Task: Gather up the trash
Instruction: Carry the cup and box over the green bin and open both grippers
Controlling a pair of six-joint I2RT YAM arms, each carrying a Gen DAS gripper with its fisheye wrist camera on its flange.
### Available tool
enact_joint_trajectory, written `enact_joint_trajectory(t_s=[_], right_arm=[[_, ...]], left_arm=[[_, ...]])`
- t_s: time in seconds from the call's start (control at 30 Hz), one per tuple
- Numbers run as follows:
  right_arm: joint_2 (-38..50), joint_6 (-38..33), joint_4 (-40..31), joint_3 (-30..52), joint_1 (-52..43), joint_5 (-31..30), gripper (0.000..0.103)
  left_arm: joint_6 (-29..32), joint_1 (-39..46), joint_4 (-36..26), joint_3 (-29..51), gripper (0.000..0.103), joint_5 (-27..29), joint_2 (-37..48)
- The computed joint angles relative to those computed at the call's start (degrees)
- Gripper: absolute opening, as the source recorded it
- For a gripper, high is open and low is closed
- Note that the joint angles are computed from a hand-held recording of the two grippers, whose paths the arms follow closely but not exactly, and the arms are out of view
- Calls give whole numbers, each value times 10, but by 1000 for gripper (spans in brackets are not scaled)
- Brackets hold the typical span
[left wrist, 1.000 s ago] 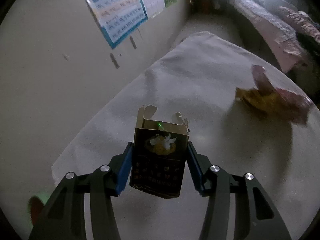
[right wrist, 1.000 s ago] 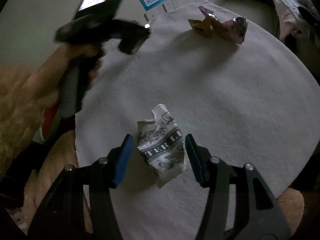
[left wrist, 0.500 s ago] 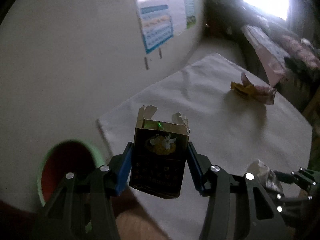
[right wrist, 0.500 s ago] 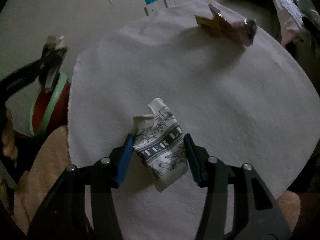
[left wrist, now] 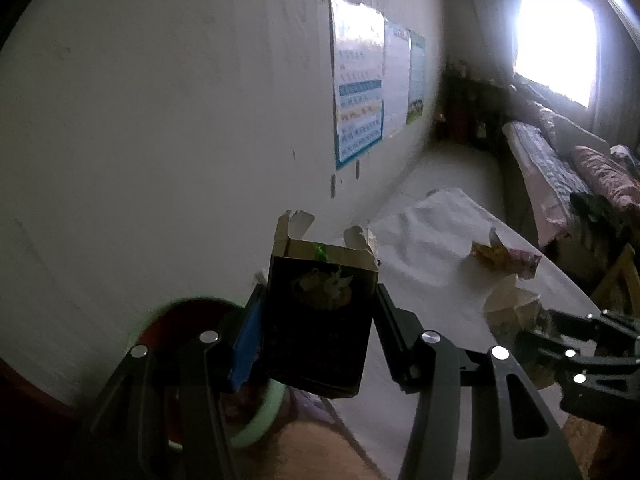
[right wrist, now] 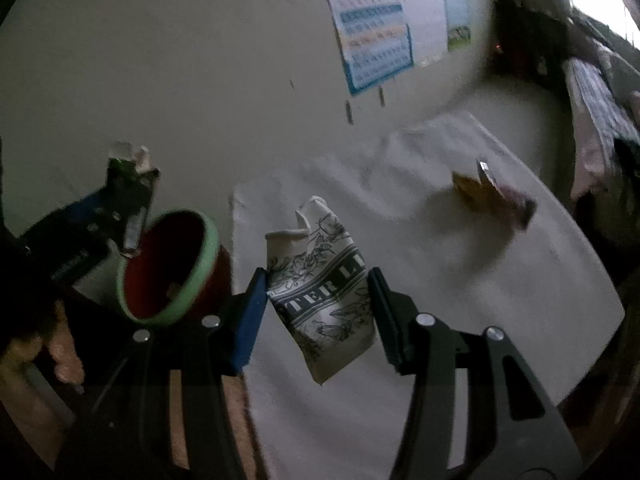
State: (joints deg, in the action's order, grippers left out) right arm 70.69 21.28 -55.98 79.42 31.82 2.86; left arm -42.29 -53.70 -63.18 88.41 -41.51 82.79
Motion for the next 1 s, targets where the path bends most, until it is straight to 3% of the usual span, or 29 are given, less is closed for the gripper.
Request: enact_joint_trajectory(t_s=[0.2, 0.47, 1.0], right_arm=[[25, -1, -12, 73, 37, 20, 50], [41, -4, -5, 88, 48, 15, 50], [134, 1, 11, 133, 93, -15, 50]], left_arm=[[-7, -2, -32, 14, 50, -24, -25], [-16, 10, -53, 12, 50, -39, -54], [-13, 112, -48, -100, 50, 5, -150]])
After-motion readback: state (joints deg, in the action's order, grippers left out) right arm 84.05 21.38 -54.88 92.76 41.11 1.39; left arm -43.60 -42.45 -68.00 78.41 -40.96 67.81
